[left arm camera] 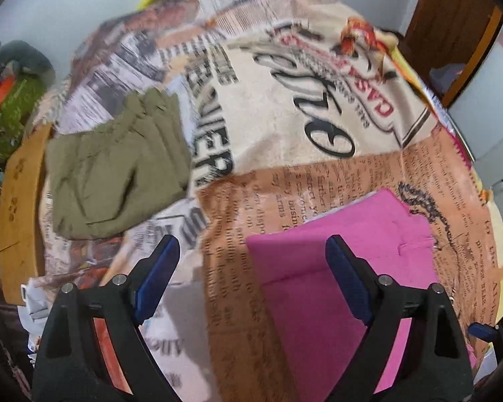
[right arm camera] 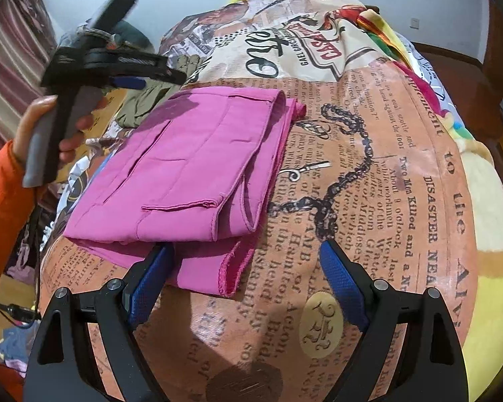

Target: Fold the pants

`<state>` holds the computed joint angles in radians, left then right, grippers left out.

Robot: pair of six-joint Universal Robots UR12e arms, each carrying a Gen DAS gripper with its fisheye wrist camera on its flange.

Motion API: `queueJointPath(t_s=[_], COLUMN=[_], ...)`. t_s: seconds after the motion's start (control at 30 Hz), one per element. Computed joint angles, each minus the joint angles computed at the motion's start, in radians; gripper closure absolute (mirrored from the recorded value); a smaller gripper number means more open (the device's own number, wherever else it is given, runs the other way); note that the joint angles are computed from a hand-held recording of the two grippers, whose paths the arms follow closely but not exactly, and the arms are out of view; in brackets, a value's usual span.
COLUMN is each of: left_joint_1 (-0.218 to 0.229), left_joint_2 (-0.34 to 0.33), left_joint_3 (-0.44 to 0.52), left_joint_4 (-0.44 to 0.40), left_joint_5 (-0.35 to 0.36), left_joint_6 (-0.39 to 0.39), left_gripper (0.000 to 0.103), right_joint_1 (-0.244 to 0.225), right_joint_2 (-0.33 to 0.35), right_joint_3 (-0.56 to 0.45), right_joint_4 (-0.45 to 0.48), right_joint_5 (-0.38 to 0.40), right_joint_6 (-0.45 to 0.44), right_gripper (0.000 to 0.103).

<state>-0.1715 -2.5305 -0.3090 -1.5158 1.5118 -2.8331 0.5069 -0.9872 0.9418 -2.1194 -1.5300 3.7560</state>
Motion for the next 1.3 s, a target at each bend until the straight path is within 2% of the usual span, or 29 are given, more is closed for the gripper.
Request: queueJointPath(t_s=[0.07,0.13,0.23,0.5,0.97,1.17,1.3], left_joint_1=[-0.009,-0.020,-0.022,-0.003,0.072,0.092,0.090], left_joint_2=[-0.042,-0.034,0.043,0.199,0.396,0.439,0.465], left_joint_3=[0.067,0.026,-0.143,-0.415,-0.688,-0.739,-0.784], left_joint_4=[-0.068,-0.049,0.097,0.289,0.314,0.280,0.343], left_joint_5=[0.027,0.082,0.107,0.143,0.007,-0.084,-0.071], left_joint_6=[0.022,0.054,0.094,0.169,0.125,0.110,0.138], left_gripper=[0.014,0.009,0.005,0.005,0.005,0.005,0.005], right_joint_1=[-0.002,-0.004,-0.006,-0.002,0.014,0.022,0.024], right_joint_2=[-0.001,-0.003,-0.007,-0.025,-0.039,-0.020,-0.005], right_joint_3=[0.002,0.006,0.013,0.030,0.018,-0.005,-0.013], right_joint_4=[0.001,0.001,0.003,0.003,-0.028,-0.060,-0.060], right_joint_5=[-0.002,-0.006,-0.010,-0.071,-0.189,-0.153,-0.123], right_joint_6=[0.007,0.016,0.024,0.034,0.041,0.005,0.004], right_gripper=[0.016,0.016,0.016,0.016,0.016,0.017,0.018])
